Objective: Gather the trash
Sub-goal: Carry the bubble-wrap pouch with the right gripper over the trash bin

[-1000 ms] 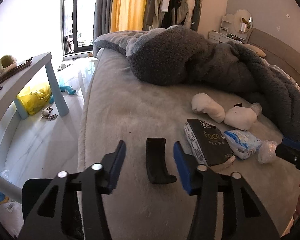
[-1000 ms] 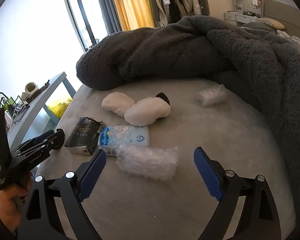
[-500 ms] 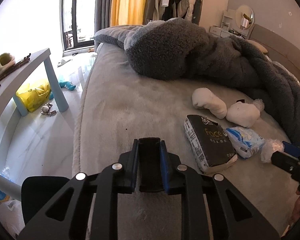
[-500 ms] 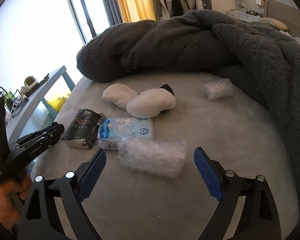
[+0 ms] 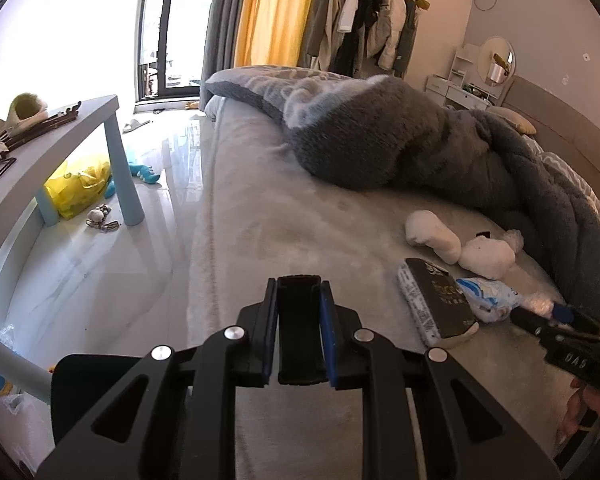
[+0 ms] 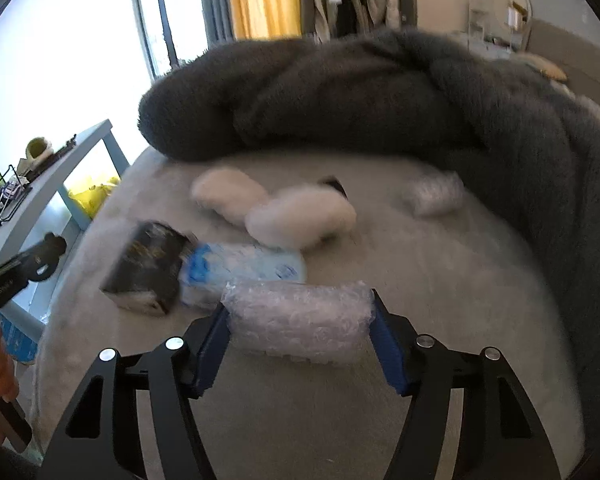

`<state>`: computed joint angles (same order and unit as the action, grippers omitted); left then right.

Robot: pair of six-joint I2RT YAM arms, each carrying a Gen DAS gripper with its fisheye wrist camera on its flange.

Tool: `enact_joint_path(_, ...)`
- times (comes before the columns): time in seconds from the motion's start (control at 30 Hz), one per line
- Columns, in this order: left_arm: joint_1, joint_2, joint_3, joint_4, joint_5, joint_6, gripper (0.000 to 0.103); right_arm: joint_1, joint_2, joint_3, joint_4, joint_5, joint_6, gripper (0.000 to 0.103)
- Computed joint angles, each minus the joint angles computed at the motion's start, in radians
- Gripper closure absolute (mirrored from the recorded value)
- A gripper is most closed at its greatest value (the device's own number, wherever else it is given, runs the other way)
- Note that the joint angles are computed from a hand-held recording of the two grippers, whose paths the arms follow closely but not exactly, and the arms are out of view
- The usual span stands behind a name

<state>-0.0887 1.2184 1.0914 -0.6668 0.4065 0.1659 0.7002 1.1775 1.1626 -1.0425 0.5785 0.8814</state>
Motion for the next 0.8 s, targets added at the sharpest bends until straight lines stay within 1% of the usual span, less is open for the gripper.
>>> enact_joint_path(0.07, 0.035, 0.007, 0.01, -0.01, 0.022, 0.014, 0.082, 0.021, 0.023, 0.039, 0.007, 0.022, -0.014, 0.037)
enact_joint_path(0.23, 0.107, 0.018, 0.021, -0.034, 0.055, 0.057, 0.082, 0.064, 0.1, 0.124, 0.045, 0.038, -0.055, 0.037)
enact_joint_path(0.37, 0.186, 0.044, 0.035, -0.061, 0.082, 0.117, 0.082, 0.086, 0.156, 0.172, 0.108, 0.022, -0.088, 0.037)
enact_joint_path(0.5, 0.259, 0.073, 0.039, -0.082, 0.096, 0.179, 0.082, 0.116, 0.239, 0.25, 0.138, 0.012, -0.104, 0.037)
enact_joint_path(0.67, 0.357, 0.13, 0.045, -0.11, 0.095, 0.278, 0.082, 0.137, 0.337, 0.334, 0.187, -0.024, -0.131, 0.037)
enact_joint_path(0.8, 0.424, 0.178, 0.048, -0.125, 0.085, 0.349, 0.082, 0.159, 0.435, 0.431, 0.216, -0.048, -0.157, 0.037)
